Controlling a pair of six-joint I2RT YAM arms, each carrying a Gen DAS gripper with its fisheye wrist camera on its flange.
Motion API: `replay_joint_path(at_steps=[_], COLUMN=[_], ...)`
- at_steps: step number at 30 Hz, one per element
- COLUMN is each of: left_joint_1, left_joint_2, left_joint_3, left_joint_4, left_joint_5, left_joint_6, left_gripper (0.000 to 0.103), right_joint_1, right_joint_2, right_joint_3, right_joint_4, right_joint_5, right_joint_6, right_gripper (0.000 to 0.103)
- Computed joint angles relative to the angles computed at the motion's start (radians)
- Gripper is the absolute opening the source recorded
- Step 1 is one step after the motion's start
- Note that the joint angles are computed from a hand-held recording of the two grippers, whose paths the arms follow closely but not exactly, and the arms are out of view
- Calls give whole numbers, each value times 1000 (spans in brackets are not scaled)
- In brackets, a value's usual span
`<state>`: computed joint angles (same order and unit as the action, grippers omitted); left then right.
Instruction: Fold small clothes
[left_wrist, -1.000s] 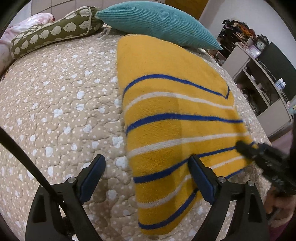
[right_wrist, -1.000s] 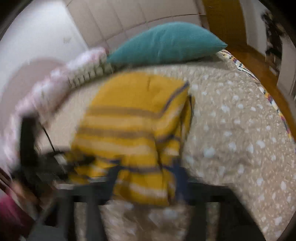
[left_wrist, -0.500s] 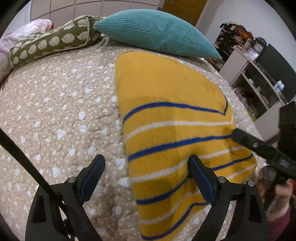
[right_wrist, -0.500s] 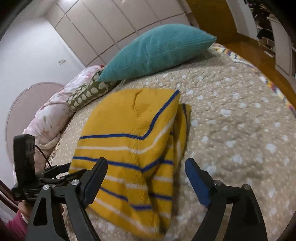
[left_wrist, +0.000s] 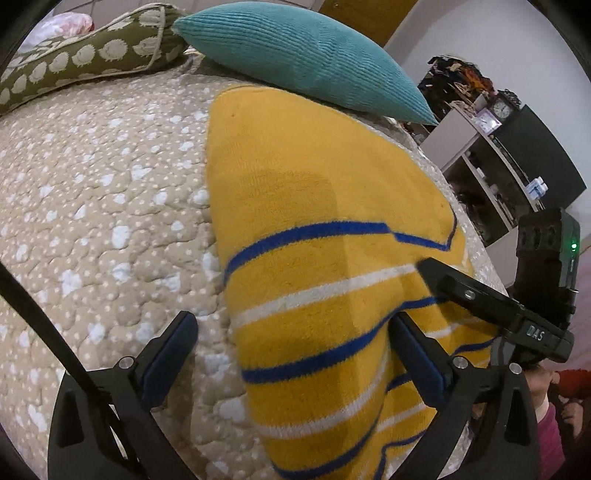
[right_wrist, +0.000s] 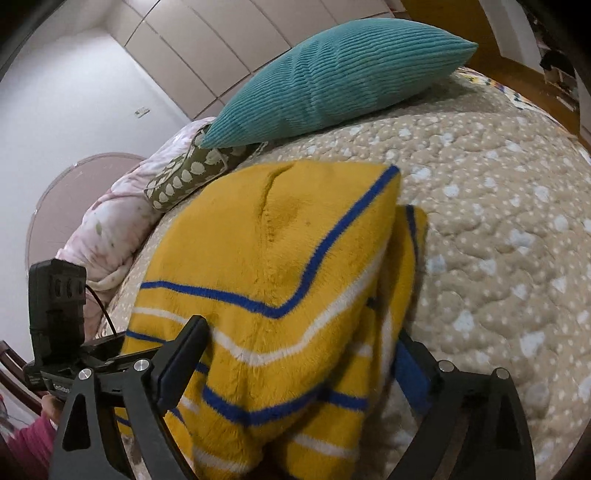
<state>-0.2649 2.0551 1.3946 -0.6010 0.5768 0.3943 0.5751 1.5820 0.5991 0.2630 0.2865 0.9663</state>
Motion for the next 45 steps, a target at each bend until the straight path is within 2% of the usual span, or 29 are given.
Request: replay_joint_path(at_steps=[1,2,4,5,8,11,14,18,19,21,22,23,24,25,26,28,32,34,39,42,43,45], left_joint_1=[-2,-1,-3,-7,-4,48,143,308,330,340,328,330,346,352,354,352,345,340,338,328,324,329], left_joint_2=[-5,-9,-43,-77,-151,-215,-269,-309,-319,-337,-343,-338,-337,-346,-345,-333,-367,-384,-401,-418,-429,-449], left_joint_3=[-7,-9,-25,-52,-101,-116,-109,-117,-139,-221,-274,-296,-310,-320,-313,-282,-298,-319,-344,-369,-384,-406], left_joint_4=[8,4,-18,-4,1,-79,-204,-371,-364,-261,-173,-135,-104,-75,-77,-111,-43,5,42,69,83,91], left_joint_5=[9,24,34,15,-9,30,74,110,87,-14,-84,-95,-84,-81,-82,-74,-100,-115,-126,-131,-137,-136], left_joint_6=[14,31,57,62,100,145,249,412,420,388,353,342,329,296,284,274,229,200,188,178,176,184], left_gripper=[98,80,66,59,52,52,52,52,52,53,58,73,78,85,86,86,86,86,86,86,86,86], right_joint_1=[5,13,35,49,84,146,223,312,327,358,364,373,381,389,401,422,498,515,496,474,463,450], right_joint_2=[5,4,-8,-16,-43,-74,-79,-38,-18,71,113,155,190,197,173,124,82,80,188,309,327,299], right_joint_3=[8,9,8,18,51,101,152,146,143,158,184,221,253,245,228,240,385,436,594,728,730,656], right_joint_4=[-3,6,21,5,-36,-102,-166,-68,-35,24,0,-56,-121,-111,-116,-218,-540,-604,-707,-915,-921,-836], right_joint_5=[6,8,18,30,50,75,99,78,72,53,52,62,73,83,101,136,290,329,338,333,313,284], right_joint_6=[0,3,20,30,27,39,66,130,143,189,202,217,234,247,288,324,340,323,221,232,232,251], right_gripper=[76,64,50,45,42,42,42,42,42,50,58,65,68,68,71,71,71,71,71,71,71,72])
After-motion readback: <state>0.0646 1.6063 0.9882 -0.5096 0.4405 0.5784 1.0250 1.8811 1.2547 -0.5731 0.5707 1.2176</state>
